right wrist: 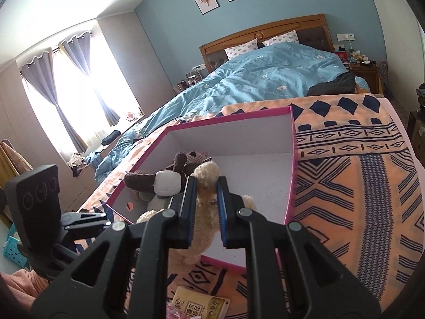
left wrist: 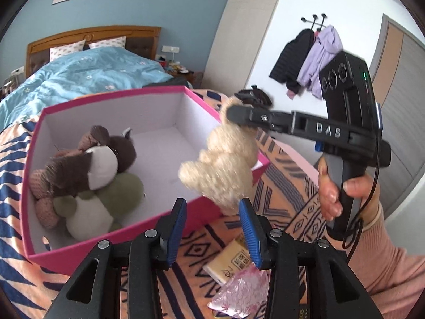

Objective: Organize objects
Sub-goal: 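Lift the beige teddy bear into the pink box and open the right gripper, then lower the right gripper and grasp the pink drawstring pouch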

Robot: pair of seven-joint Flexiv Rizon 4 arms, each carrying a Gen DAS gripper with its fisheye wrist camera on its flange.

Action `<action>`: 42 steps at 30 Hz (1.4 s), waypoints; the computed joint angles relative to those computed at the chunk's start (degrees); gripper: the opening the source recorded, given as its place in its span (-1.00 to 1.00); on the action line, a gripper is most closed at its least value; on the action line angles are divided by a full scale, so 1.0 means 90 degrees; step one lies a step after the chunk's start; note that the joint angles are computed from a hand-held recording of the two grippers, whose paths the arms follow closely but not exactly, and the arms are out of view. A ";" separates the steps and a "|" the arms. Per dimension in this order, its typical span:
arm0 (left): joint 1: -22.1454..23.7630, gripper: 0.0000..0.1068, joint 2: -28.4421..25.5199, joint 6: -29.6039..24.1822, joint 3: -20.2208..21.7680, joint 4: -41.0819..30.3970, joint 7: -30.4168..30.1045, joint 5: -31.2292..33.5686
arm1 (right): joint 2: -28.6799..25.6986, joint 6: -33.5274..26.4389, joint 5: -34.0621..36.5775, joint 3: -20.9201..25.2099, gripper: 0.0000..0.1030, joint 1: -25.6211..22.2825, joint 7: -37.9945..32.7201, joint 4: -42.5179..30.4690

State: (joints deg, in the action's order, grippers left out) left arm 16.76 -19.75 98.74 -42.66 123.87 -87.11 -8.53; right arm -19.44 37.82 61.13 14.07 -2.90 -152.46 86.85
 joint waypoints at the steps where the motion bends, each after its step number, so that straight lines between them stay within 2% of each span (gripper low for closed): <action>1: 0.0000 -0.22 -0.0033 -0.0024 -0.0026 -0.0040 0.0002 -0.0008 | -0.0003 -0.0019 -0.0007 0.0000 -0.67 0.0001 0.0006 -0.0007; 4: 0.0210 -0.23 -0.0161 -0.0091 -0.0325 -0.0149 0.0032 -0.0071 | 0.0004 -0.0083 -0.0006 0.0007 -0.67 -0.0006 0.0002 -0.0015; 10: 0.0066 -0.26 -0.0137 -0.0228 -0.0132 -0.0447 0.0072 -0.0251 | 0.0093 -0.0101 0.0109 0.0008 -0.67 -0.0008 -0.0081 -0.0034; 15: -0.0408 -0.34 -0.0074 -0.0388 0.0461 -0.0740 0.0287 -0.0550 | 0.0122 -0.0194 0.0132 0.0000 -0.68 0.0032 -0.0172 -0.0050; 17: -0.0554 -0.34 -0.0134 -0.0548 0.0641 -0.0882 0.0411 -0.0716 | 0.0143 -0.0002 0.0074 -0.0010 -0.68 0.0118 -0.0245 0.0023; 20: -0.1202 -0.34 -0.0220 -0.0885 0.1463 -0.1165 0.0431 -0.0814 | 0.0088 0.0057 -0.0085 -0.0039 -0.68 0.0193 -0.0141 0.0047; 24: -0.1527 -0.34 -0.0328 -0.0980 0.1872 -0.1175 0.0520 -0.1088 | -0.0009 0.0030 -0.0242 -0.0044 -0.68 0.0174 0.0023 0.0034; 28: -0.1091 -0.28 -0.0329 -0.0559 0.1271 -0.0810 0.0924 -0.1490 | -0.0049 0.0090 -0.0409 -0.0033 -0.67 0.0163 0.0075 0.0100; 32: -0.1098 -0.06 -0.0173 -0.0063 0.1253 -0.0548 0.0829 -0.1252 | -0.0032 0.0067 -0.0402 0.0000 -0.62 0.0074 0.0027 0.0202; 35: -0.1120 0.11 0.0014 0.0347 0.1274 -0.0307 0.0632 -0.0892 | 0.0035 -0.0041 -0.0307 0.0012 -0.42 -0.0029 -0.0088 0.0320; 39: -0.1495 0.24 0.0329 0.0659 0.1715 -0.0057 0.0406 -0.0477 | 0.0237 -0.0183 -0.0093 -0.0033 -0.11 -0.0164 -0.0341 0.0555; 40: -0.1484 0.26 0.0401 0.0722 0.1706 0.0015 0.0341 -0.0362 | 0.0304 -0.0256 -0.0027 -0.0059 -0.09 -0.0210 -0.0421 0.0629; 42: -0.1018 0.29 0.0513 0.0860 0.1231 0.0243 0.0094 -0.0017 | 0.0434 -0.0411 0.0048 -0.0142 -0.08 -0.0269 -0.0519 0.0775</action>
